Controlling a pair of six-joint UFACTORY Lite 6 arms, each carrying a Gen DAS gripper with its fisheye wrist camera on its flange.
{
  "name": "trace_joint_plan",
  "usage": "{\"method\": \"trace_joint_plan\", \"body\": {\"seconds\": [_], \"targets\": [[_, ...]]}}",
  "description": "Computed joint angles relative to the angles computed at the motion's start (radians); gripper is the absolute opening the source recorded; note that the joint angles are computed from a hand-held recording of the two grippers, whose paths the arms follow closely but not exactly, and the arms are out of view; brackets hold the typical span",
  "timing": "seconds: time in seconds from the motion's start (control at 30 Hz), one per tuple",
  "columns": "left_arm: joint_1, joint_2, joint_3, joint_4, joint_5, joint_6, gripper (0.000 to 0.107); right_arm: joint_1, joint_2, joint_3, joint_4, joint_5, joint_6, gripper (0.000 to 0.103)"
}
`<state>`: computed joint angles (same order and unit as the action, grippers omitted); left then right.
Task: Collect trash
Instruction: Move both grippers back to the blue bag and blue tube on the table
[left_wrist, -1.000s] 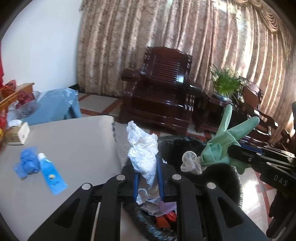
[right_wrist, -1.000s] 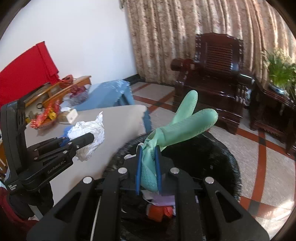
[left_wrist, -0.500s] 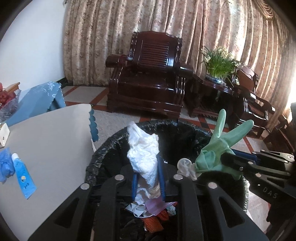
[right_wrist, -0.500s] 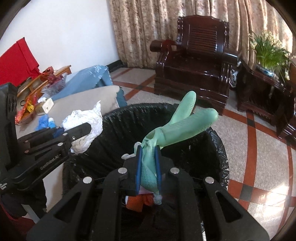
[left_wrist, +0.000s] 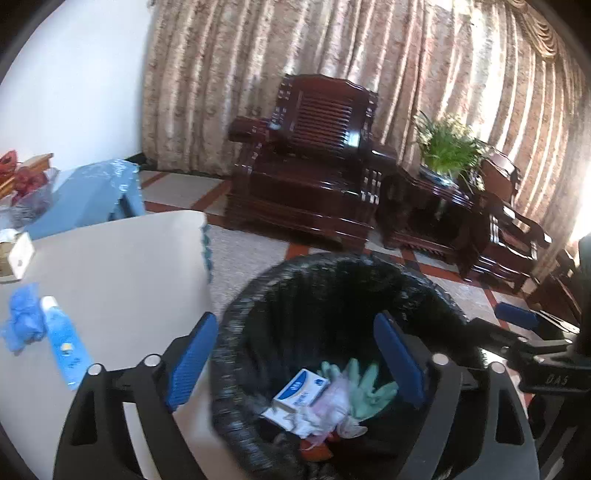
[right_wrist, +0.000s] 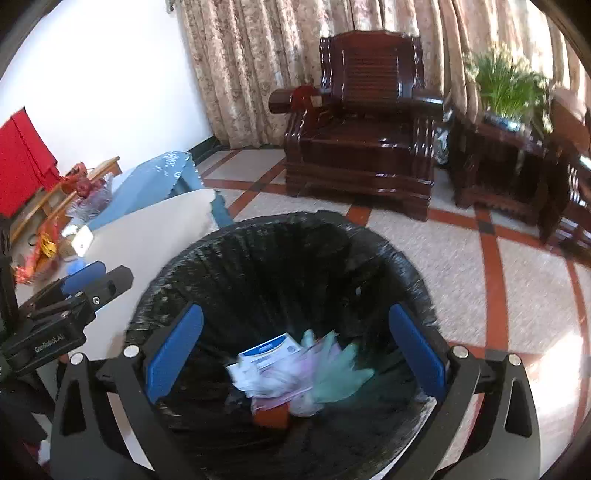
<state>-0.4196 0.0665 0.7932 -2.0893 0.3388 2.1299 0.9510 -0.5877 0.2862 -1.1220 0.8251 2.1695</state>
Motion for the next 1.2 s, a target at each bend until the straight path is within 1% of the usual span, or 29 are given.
{"method": "trace_joint_plan", "body": {"seconds": [0.13, 0.23, 0.33, 0.43, 0.53, 0.67, 0.77, 0.83, 1.0, 1.13, 1.2], "targets": [[0.124, -0.086, -0.055, 0.135, 0.029, -0.094, 0.088, 0.070, 0.081, 0.069, -0.061, 0.032, 0.076, 0.098], [0.214, -0.144, -0.092, 0.193, 0.045, -0.114, 0.088, 0.117, 0.175, 0.152, -0.127, 0.051, 0.122, 0.098], [0.325, -0.188, -0.111, 0.284, 0.078, -0.164, 0.088, 0.115, 0.283, 0.253, -0.163, 0.029, 0.115, 0.098], [0.454, -0.224, -0.131, 0.324, 0.119, -0.142, 0.088, 0.105, 0.406, 0.373, -0.200, -0.003, 0.095, 0.098], [0.552, -0.221, -0.129, 0.349, 0.150, -0.122, 0.088, 0.094, 0.526, 0.493, -0.235, -0.037, 0.070, 0.098], [0.706, -0.168, -0.087, 0.394, 0.204, -0.118, 0.088, 0.076, 0.685, 0.662, -0.276, -0.087, 0.031, 0.098], [0.788, -0.106, -0.040, 0.398, 0.229, -0.101, 0.088, 0.058, 0.809, 0.794, -0.295, -0.133, -0.006, 0.098], [0.822, -0.066, -0.006, 0.398, 0.233, -0.091, 0.088, 0.046, 0.890, 0.885, -0.306, -0.159, -0.035, 0.098], [0.900, 0.070, 0.088, 0.339, 0.234, 0.006, 0.088, 0.007, 1.128, 1.146, -0.343, -0.222, -0.096, 0.098], [0.935, 0.181, 0.176, 0.306, 0.227, 0.036, 0.088, -0.021, 1.329, 1.401, -0.267, -0.256, -0.240, 0.098], [0.942, 0.238, 0.223, 0.284, 0.212, 0.051, 0.088, -0.040, 1.458, 1.576, -0.176, -0.275, -0.369, 0.098]]}}
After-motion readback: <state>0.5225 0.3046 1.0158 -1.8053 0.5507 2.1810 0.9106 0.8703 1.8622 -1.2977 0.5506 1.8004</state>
